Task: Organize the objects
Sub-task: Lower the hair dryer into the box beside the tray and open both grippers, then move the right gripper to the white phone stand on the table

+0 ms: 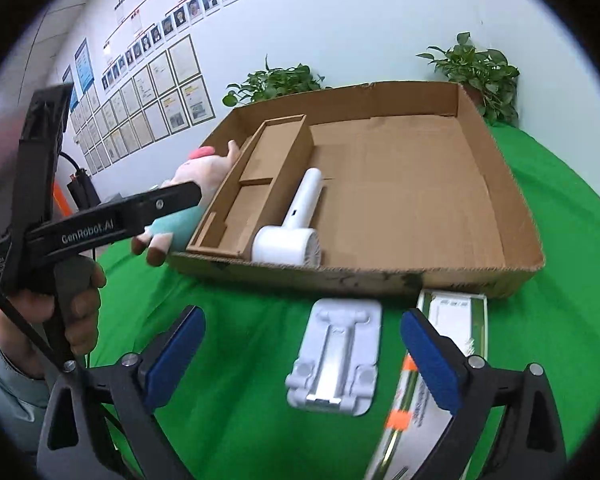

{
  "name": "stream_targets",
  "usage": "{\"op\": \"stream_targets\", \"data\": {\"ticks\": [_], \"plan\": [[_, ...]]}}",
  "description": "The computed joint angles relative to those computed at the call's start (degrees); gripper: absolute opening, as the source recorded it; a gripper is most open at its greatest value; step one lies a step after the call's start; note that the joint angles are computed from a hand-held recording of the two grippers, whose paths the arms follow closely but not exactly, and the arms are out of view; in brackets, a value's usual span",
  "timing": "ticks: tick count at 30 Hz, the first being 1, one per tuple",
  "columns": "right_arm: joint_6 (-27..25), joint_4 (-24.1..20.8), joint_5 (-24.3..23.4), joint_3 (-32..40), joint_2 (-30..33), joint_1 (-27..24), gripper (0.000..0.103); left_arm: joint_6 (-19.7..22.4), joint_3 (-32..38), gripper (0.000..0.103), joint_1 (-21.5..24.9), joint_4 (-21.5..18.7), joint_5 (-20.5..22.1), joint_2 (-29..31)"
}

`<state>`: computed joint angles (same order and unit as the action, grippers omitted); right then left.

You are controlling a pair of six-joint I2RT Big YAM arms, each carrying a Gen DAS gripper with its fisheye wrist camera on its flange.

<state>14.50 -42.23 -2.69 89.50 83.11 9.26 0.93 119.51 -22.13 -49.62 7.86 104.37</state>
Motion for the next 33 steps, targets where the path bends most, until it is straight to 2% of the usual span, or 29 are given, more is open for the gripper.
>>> {"op": "stream_targets", "data": {"ticks": [2, 4, 6, 12, 14, 18, 21, 24, 26, 28, 33], "plan": [[0.1, 0.4, -2.9, -0.6, 0.0, 0.0, 0.098, 0.0, -1.7, 0.102, -0.2, 0.2, -0.2, -1.2], [1.5, 1.4, -6.3, -1.0, 0.6, 0.1, 0.098, 0.4, -0.6, 0.102, -0.2, -1.6, 2.0, -0.6], [3.4, 0.5, -9.6, -0.1, 2.3, 0.1, 0.098, 1.1, -0.3, 0.102, -0.3, -3.8, 2.1, -0.4], [2.3, -3.3, -3.6, 1.0, 4.4, 0.8, 0.098, 1.2, -1.5, 0.102, 0.3, -4.9, 4.9, -0.8], [1.8, -4.8, 0.1, 1.2, 4.8, 0.6, 0.098, 1.4, -2.0, 0.102, 0.1, -4.7, 6.2, -0.9], [0.4, -6.3, 4.4, 1.2, 4.9, -0.5, 0.098, 2.3, -3.1, 0.102, -0.5, -4.2, 5.2, -0.8], [-1.3, -7.0, 6.3, 1.0, 4.6, -0.8, 0.099, 2.6, -3.9, 0.102, -0.7, -4.4, 6.6, -0.8], [-2.9, -7.3, 4.2, 1.2, 4.6, -0.3, 0.099, 2.7, -3.7, 0.102, -0.6, -5.5, 8.2, 0.0], [-4.3, -7.8, 3.8, 1.9, 5.5, 0.8, 0.099, 3.1, -2.2, 0.102, -0.7, -7.7, 7.4, 1.2], [-4.4, -8.6, 4.4, 2.4, 6.3, 1.6, 0.099, 3.2, -1.0, 0.102, -0.5, -9.7, 7.6, 2.2], [-2.9, -10.7, 7.6, 3.0, 6.7, 1.9, 0.096, 1.5, -1.2, 0.102, 0.3, -10.1, 9.7, 2.6]]}}
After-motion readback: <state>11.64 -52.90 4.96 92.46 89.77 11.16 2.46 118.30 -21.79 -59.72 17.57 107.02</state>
